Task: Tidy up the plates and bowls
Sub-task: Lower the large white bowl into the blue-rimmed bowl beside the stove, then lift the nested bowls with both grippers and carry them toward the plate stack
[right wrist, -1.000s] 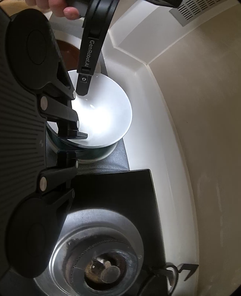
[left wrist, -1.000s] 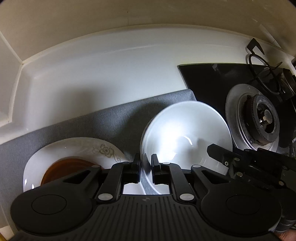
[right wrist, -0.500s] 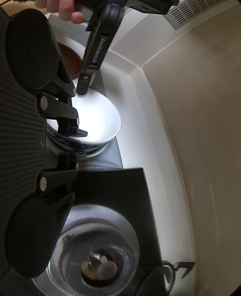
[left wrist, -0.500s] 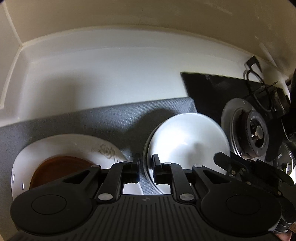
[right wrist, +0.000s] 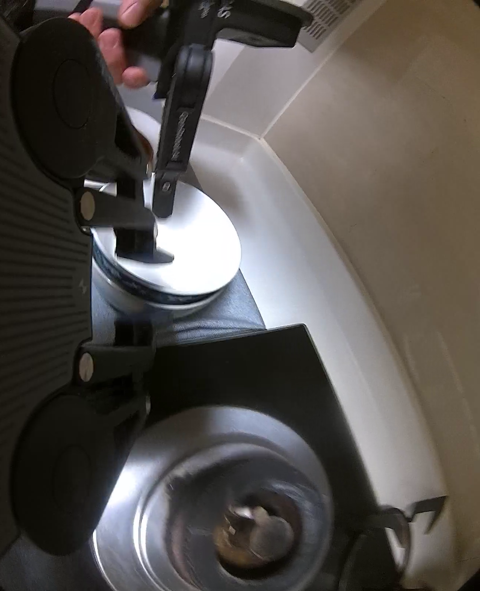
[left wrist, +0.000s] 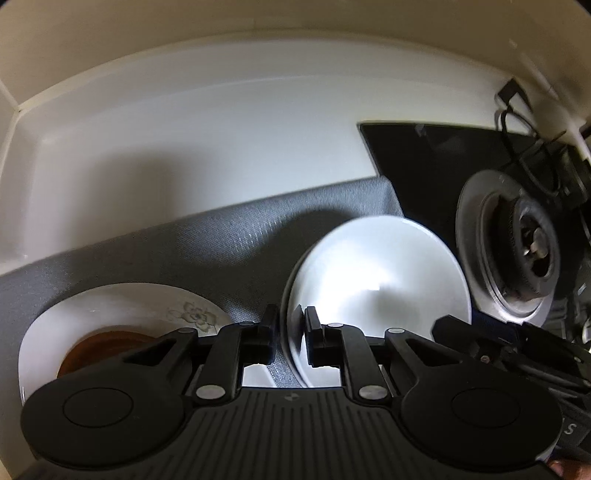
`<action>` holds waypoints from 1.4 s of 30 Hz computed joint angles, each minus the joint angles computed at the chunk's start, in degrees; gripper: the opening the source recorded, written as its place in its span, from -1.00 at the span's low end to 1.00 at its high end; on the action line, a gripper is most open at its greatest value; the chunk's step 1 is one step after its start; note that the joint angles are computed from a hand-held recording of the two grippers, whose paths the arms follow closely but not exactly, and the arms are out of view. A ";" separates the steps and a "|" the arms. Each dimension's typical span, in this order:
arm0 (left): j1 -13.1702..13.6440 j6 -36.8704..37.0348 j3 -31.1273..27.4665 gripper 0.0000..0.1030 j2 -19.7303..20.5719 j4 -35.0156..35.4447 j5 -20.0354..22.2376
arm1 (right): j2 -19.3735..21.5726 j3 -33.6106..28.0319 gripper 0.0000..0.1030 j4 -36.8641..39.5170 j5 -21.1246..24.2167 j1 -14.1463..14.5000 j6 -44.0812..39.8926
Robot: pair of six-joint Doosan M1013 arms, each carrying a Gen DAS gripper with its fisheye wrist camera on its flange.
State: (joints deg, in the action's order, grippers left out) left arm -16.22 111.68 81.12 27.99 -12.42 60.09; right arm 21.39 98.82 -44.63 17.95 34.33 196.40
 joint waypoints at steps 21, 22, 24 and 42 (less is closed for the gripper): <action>-1.45 3.61 6.84 -0.52 -4.69 2.13 -2.62 | -0.06 -1.59 -0.53 15.32 8.15 1.57 -17.82; -1.42 3.49 6.99 -0.54 -5.04 2.32 -2.78 | -0.43 -1.24 -0.57 15.12 7.54 1.67 -17.76; -1.43 3.39 7.60 -0.55 -6.08 2.81 -3.52 | -1.07 -0.97 -0.58 13.75 7.33 2.09 -15.75; -1.13 0.45 8.06 -0.57 -7.66 2.85 1.18 | -2.55 -1.36 -0.64 19.68 11.01 3.43 -18.80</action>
